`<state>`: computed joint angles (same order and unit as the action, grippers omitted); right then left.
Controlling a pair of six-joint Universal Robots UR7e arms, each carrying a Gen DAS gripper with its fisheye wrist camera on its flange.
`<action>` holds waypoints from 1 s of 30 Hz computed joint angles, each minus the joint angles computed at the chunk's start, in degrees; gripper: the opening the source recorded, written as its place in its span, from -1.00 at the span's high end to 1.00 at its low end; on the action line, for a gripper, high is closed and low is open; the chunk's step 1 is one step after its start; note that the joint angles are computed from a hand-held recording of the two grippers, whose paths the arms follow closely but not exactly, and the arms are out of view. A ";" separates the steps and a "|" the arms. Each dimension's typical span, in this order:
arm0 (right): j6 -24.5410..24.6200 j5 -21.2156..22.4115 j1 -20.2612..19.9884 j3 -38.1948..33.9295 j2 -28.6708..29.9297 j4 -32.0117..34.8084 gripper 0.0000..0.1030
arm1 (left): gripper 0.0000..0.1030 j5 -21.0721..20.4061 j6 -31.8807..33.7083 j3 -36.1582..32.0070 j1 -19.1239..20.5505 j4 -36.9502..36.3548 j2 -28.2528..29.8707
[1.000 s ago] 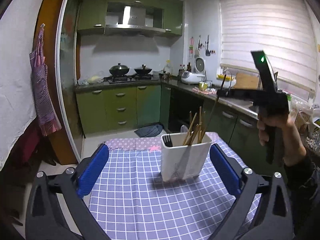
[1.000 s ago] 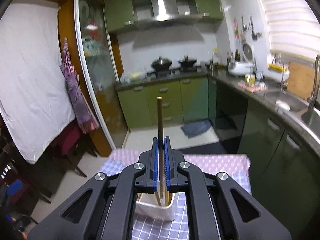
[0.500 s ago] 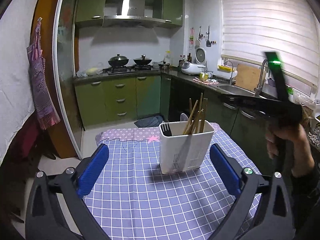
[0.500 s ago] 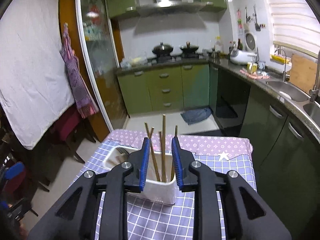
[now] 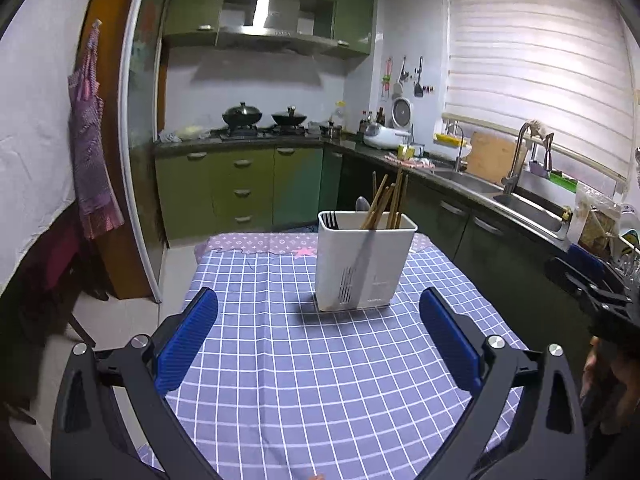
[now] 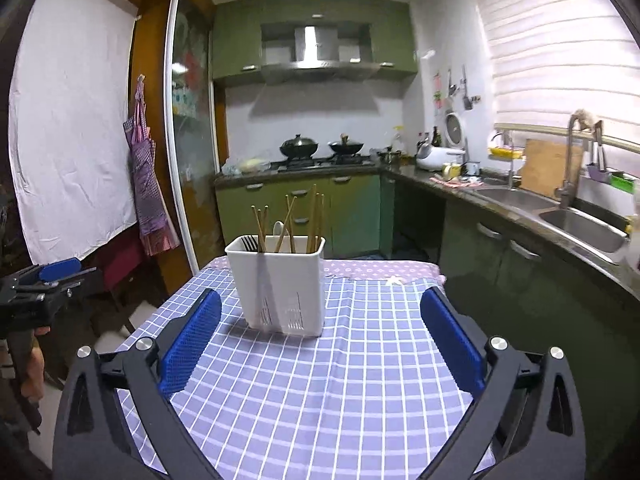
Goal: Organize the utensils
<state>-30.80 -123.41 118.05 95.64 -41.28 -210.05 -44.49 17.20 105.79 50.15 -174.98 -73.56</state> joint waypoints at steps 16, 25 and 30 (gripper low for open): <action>-2.30 -4.18 7.44 10.45 -4.79 -10.77 -0.91 | -0.86 9.37 -1.49 12.53 -9.24 -7.32 -10.10; -1.88 -4.49 8.21 10.15 -4.73 -9.59 -0.91 | -0.86 9.66 -3.29 12.28 -9.07 -4.34 -10.81; -1.76 -5.01 7.96 9.51 -4.43 -8.93 -0.91 | -0.86 8.73 -4.79 12.09 -8.48 -2.97 -10.74</action>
<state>-32.56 -128.42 126.00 105.15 -45.72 -218.98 -35.76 12.41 117.88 41.67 -177.94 -84.30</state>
